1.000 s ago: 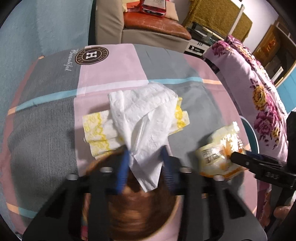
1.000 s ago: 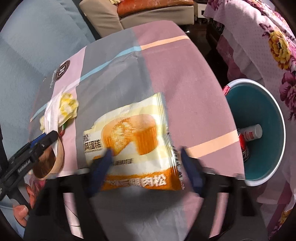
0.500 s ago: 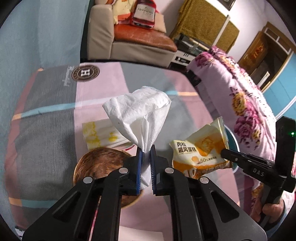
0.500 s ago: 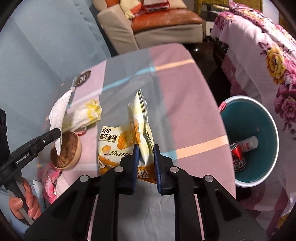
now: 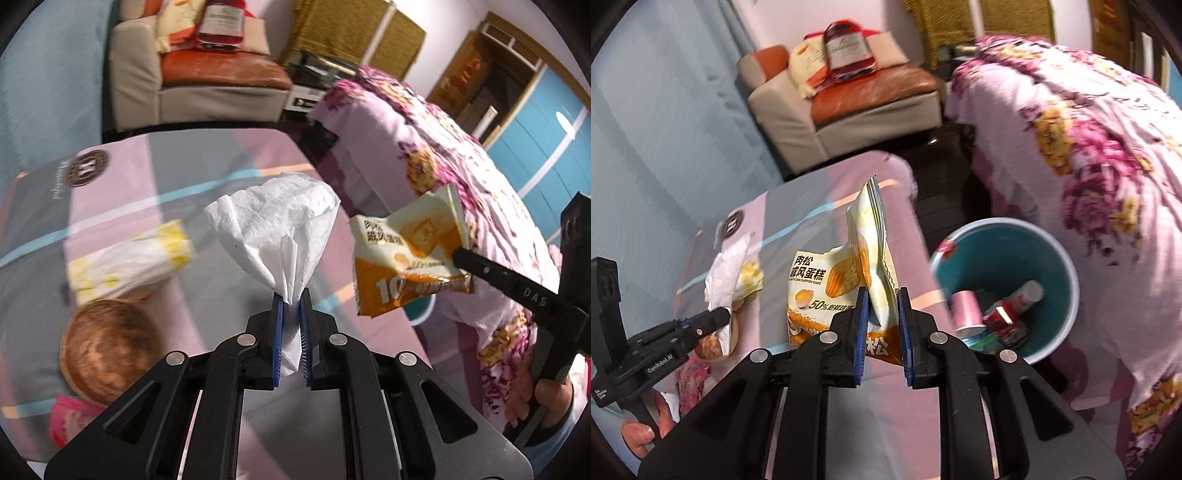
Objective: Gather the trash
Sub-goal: 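Carry tissue and snack bag over the wastebasket and open both grippers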
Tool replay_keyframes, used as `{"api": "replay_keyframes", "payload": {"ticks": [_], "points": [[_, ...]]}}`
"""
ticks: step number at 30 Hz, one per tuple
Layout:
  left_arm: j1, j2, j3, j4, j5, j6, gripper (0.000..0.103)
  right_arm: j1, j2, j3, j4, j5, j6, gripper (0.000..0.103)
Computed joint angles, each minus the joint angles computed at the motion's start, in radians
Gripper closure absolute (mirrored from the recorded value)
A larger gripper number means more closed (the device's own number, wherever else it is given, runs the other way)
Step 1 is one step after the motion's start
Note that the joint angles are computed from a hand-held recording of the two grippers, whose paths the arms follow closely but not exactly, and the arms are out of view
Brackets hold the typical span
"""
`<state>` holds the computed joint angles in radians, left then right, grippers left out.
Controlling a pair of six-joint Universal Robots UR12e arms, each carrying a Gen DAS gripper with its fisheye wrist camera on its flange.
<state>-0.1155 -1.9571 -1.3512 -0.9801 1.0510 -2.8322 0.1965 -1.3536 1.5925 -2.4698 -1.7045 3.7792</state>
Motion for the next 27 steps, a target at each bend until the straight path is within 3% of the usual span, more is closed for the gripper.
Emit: {"api": "replay_keyframes", "payload": {"ticks": [4,10,16,27], "points": [[-0.035,-0.006,0.014,-0.025,-0.004,0.039,0.094,-0.008,-0.045,0.050,-0.022,-0.070,0.019,0.088],[-0.098,-0.025,0.044,-0.063,0.010,0.094,0.094,-0.040,-0.111,0.133,-0.061,-0.111,0.065,0.088],[-0.153,-0.055,0.079,-0.097,0.042,0.118,0.094,-0.078,-0.155,0.195,-0.087,-0.123,0.092,0.088],[-0.215,-0.122,0.157,-0.168,0.083,0.135,0.093,-0.144,-0.188,0.257,-0.096,-0.121,0.127,0.088]]}}
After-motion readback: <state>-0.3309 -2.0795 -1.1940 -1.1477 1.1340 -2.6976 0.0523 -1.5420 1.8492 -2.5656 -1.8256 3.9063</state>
